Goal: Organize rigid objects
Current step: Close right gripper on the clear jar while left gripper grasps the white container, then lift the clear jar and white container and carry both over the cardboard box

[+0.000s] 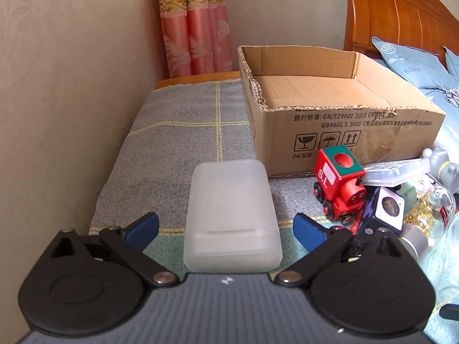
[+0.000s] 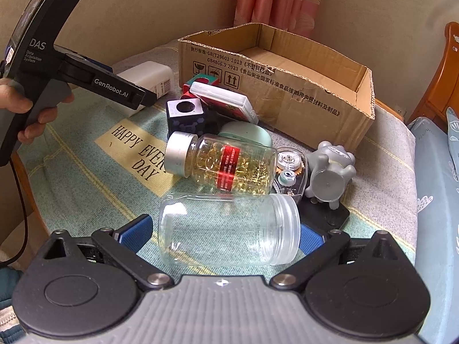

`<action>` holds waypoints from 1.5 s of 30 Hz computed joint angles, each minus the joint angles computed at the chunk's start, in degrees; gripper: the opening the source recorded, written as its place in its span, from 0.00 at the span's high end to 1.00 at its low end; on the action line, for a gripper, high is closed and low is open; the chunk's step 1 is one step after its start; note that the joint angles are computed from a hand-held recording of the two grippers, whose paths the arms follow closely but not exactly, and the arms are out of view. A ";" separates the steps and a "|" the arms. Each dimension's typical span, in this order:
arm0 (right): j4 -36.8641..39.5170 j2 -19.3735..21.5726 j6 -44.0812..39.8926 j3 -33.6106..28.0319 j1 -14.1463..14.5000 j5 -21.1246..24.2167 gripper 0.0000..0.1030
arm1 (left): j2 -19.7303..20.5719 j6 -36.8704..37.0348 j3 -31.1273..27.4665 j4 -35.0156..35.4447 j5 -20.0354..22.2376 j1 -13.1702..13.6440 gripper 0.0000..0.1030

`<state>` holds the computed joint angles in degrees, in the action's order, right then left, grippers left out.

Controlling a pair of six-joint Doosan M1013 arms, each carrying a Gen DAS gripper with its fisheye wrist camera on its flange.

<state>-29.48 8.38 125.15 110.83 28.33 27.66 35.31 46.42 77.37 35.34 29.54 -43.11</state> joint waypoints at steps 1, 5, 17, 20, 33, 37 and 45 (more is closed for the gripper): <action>0.17 0.03 0.10 -0.03 -0.05 -0.15 0.00 | 0.14 0.72 -0.21 -0.66 0.08 0.08 0.07; -0.23 0.27 0.47 -0.31 -0.04 -0.04 0.00 | 0.84 3.73 -1.37 -3.80 0.59 0.41 0.16; -2.52 1.20 2.40 -1.76 0.61 3.08 0.09 | 2.09 7.06 -3.56 -8.42 1.19 0.90 0.33; -2.60 1.19 2.53 -1.90 0.62 3.64 0.10 | 2.02 7.60 -3.71 -8.94 1.57 0.99 0.37; 0.16 -0.24 -1.51 -2.01 -0.03 3.30 0.10 | 0.47 14.15 -3.40 -14.17 1.66 1.39 0.38; -2.01 -0.57 -0.28 -2.03 0.16 4.01 0.10 | -0.20 15.68 -2.98 -14.60 1.59 1.26 0.38; -1.60 -1.01 -0.53 -1.48 0.27 3.86 0.10 | -0.01 17.08 -2.86 -15.56 4.90 0.92 0.38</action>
<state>-31.09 7.37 124.62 109.36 28.60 31.53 35.30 63.50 74.51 19.77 34.44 -42.19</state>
